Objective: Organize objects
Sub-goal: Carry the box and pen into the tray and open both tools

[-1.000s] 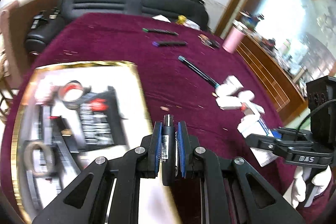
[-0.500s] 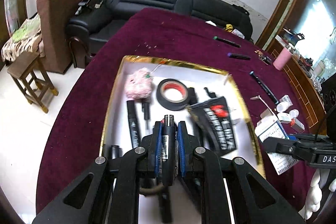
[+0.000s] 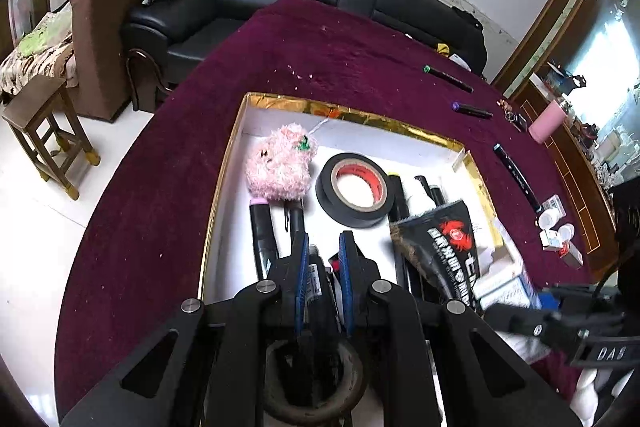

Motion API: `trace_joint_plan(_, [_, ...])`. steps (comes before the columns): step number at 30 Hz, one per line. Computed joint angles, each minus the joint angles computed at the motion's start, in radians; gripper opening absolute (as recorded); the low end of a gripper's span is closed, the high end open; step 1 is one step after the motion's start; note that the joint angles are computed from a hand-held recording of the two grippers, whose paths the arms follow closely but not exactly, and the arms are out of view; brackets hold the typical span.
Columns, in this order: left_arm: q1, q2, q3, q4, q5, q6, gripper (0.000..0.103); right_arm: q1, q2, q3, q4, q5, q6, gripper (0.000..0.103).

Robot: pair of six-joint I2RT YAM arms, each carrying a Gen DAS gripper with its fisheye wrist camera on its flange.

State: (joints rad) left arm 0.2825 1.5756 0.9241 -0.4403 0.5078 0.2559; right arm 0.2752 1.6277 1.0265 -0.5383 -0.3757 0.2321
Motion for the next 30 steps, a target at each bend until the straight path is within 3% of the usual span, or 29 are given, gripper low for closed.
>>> trace_joint_plan(5, [0.014, 0.011, 0.009, -0.030, 0.032, 0.005, 0.015, -0.002, -0.032, -0.029, -0.031, -0.019, -0.032, 0.033])
trace_joint_plan(10, [0.043, -0.044, -0.016, -0.042, 0.073, 0.006, 0.033, 0.032, -0.089, -0.102, -0.035, -0.019, -0.044, 0.033])
trace_joint_plan(14, [0.063, -0.088, -0.027, -0.063, 0.095, -0.003, 0.038, 0.069, -0.097, -0.146, -0.013, 0.002, -0.042, 0.033])
trace_joint_plan(16, [0.068, -0.117, -0.037, -0.074, 0.096, -0.008, 0.047, 0.084, -0.096, -0.159, -0.002, 0.012, -0.051, 0.033])
trace_joint_plan(22, [0.083, -0.192, -0.060, -0.120, 0.121, -0.004, 0.049, 0.069, -0.135, -0.187, 0.013, -0.023, -0.061, 0.038])
trace_joint_plan(26, [0.079, -0.249, -0.067, -0.162, 0.145, -0.014, 0.050, 0.007, -0.213, -0.241, 0.032, -0.118, -0.080, 0.040])
trace_joint_plan(30, [0.041, -0.345, -0.079, -0.201, 0.156, -0.043, 0.050, -0.089, -0.308, -0.305, 0.074, -0.262, -0.066, 0.050])
